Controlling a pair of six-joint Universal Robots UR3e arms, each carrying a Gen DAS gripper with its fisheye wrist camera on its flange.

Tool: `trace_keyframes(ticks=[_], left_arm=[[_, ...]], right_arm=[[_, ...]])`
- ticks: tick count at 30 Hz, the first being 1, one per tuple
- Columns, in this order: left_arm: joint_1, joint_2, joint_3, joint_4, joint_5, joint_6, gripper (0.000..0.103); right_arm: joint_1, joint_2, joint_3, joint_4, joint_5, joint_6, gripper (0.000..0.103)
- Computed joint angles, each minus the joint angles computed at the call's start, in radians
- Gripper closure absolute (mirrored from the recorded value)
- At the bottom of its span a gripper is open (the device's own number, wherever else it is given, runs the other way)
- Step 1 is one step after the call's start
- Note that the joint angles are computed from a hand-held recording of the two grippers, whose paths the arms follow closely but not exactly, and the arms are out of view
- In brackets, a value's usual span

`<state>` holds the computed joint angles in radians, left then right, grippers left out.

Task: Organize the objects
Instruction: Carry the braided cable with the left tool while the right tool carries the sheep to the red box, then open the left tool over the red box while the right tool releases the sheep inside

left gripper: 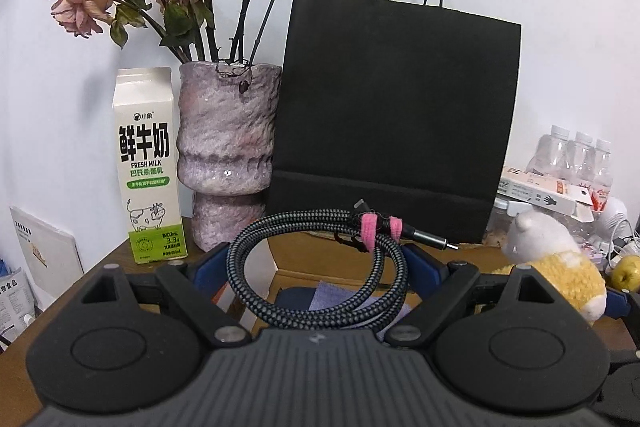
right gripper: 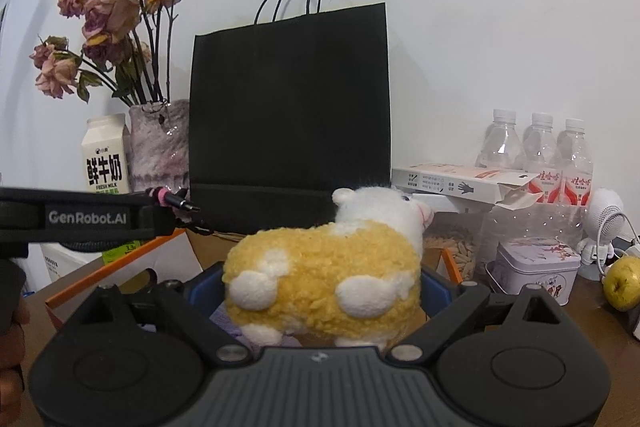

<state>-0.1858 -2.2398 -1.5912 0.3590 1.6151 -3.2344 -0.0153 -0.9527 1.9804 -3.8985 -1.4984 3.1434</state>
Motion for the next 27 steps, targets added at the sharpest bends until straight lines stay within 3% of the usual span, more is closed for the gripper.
trace_keyframes(ticks=[7, 8, 27], left_arm=[[0.013, -0.024, 0.054, -0.067, -0.025, 0.021, 0.009], [0.015, -0.025, 0.054, -0.067, -0.028, 0.02, 0.0], [0.011, 0.009, 0.002, -0.022, -0.027, 0.014, 0.0]], right_arm=[[0.009, 0.017, -0.037, 0.05, -0.02, -0.02, 0.004], [0.009, 0.017, -0.037, 0.056, -0.021, -0.02, 0.002], [0.005, -0.011, 0.0, 0.047, -0.012, -0.003, 0.0]])
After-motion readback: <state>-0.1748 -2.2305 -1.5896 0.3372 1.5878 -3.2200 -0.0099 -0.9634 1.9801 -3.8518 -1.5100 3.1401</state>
